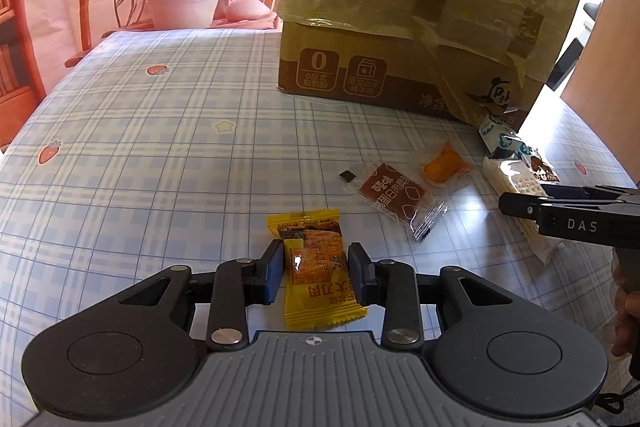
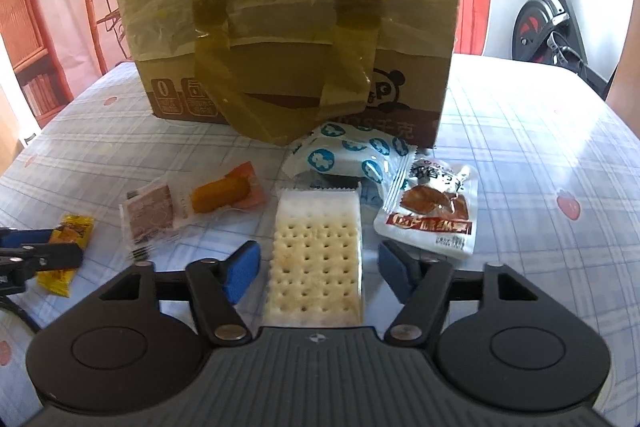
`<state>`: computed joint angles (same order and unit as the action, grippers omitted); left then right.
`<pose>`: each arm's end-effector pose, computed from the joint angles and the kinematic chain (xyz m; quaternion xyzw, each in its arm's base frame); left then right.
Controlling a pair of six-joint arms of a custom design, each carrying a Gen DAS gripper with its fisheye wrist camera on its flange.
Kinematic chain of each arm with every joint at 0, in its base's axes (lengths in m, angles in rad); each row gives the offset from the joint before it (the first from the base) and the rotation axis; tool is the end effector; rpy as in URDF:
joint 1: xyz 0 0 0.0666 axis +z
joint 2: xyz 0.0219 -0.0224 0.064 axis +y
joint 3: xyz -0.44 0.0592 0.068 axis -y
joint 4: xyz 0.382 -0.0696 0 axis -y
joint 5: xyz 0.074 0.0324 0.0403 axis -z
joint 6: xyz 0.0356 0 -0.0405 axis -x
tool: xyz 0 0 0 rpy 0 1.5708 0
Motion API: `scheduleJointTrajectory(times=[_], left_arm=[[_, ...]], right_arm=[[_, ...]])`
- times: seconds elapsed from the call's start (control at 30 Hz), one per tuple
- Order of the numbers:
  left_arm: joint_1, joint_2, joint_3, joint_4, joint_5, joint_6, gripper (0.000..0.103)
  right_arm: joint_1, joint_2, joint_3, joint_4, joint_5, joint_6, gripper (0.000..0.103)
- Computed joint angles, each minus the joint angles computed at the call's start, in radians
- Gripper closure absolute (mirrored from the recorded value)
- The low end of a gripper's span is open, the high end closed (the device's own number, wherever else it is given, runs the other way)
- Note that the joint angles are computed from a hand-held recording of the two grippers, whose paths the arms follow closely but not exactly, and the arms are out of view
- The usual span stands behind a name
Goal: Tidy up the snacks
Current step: 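Grasp the yellow candy packet with the left tool while the right grasps the cracker pack, then lift the yellow packet and cracker pack over the box and lower them in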
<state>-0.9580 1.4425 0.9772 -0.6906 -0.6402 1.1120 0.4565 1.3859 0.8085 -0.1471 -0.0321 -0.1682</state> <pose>0.2561 -0.3280 0.3104 -0.1361 0.9211 -0.0109 0.3646 0.3676 0.1813 0.2943 -0.1375 0.9013 0.1401 0.3862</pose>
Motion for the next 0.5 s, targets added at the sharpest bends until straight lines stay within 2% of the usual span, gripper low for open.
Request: scheduleJointTrajectory(times=[0.1,0.33,0.5], left_arm=[[0.000,-0.006,-0.005,0.007,0.004,0.020,0.067],[-0.011,-0.018,-0.004,0.003,-0.030,0.045,0.068],[-0.014,-0.035,0.007,0.005,-0.071,0.020,0.068]], right_arm=[[-0.007,-0.005,-0.004,0.002,-0.023,0.006,0.053],[-0.017,-0.039,-0.033,0.025,-0.058,-0.013,0.054],[-0.027,-0.081,-0.046,0.060,-0.076,-0.034,0.054]])
